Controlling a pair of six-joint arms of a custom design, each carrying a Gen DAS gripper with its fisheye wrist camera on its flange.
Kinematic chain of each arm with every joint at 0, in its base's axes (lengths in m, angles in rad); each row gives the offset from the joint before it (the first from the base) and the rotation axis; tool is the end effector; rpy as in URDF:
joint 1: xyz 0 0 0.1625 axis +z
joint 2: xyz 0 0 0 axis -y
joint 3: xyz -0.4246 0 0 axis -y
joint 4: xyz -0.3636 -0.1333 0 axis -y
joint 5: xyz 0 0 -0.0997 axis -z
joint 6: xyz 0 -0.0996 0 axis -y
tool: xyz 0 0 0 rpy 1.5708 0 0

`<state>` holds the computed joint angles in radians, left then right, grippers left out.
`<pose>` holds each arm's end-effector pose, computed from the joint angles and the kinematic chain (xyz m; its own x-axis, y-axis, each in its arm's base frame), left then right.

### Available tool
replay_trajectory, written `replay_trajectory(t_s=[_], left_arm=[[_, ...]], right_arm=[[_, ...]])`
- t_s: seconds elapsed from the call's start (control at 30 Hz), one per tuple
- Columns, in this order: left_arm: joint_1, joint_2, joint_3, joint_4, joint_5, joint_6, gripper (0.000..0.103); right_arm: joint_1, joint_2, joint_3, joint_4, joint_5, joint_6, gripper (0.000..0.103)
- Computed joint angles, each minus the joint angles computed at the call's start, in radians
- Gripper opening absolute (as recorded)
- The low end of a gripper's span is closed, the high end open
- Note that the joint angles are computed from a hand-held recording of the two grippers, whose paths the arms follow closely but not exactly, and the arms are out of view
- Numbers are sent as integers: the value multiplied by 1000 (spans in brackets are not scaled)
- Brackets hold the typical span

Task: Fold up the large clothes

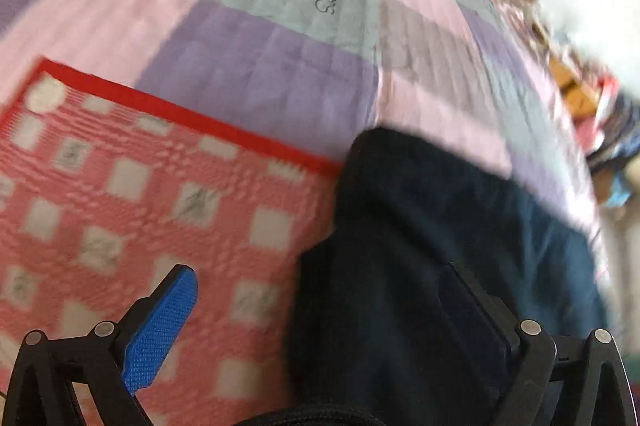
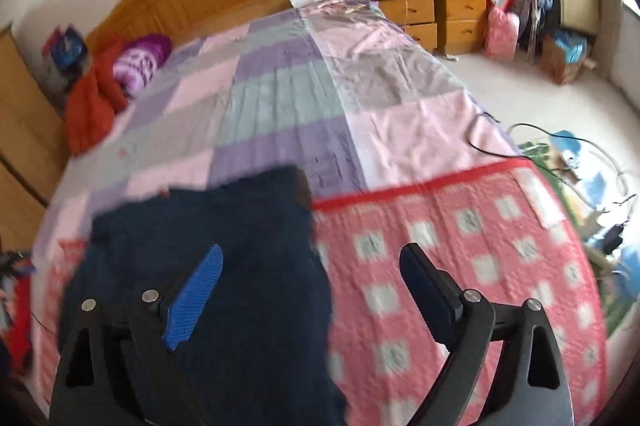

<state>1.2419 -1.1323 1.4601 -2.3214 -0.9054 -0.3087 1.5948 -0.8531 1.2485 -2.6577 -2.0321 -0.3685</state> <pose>-0.0248 -0.6758 0.3993 -0.8768 -0.2485 -0.4117 0.0296 0.8266 -0.5620 0.1069 -0.7461 0.3372 -0.8348 -0.0327 0.5496 -0.3422 0.8128 -0.4714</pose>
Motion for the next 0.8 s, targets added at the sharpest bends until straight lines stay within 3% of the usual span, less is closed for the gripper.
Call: replay_trajectory(t_s=[0.1,0.17,0.27,0.37,0.5,0.6,0.7,0.8], left_arm=[[-37,-83,208,-81,13,-18,99],[-52,-124,307,-60,24,-74,99],[-46,-173,409,-42,18,-148,97],[-16,-210,467,-110,-46,-207,94],[9,-193,442,-181,-109,-176,94],[37,-132,363,-158,-215,-127,94],[39,-62,285,-79,-214,-84,94],[29,-18,250,-88,-202,-44,87]], right_arm=[[-14,-83,164,17,-17,-29,93],[-29,-129,265,16,-18,-39,93],[-52,-168,371,-5,-24,-19,93],[-68,-170,410,-18,-25,-7,93],[-64,-140,379,-14,-12,-2,93],[-61,-110,333,10,3,25,93],[-59,-79,289,42,4,53,93],[-53,-55,264,31,-8,49,93]])
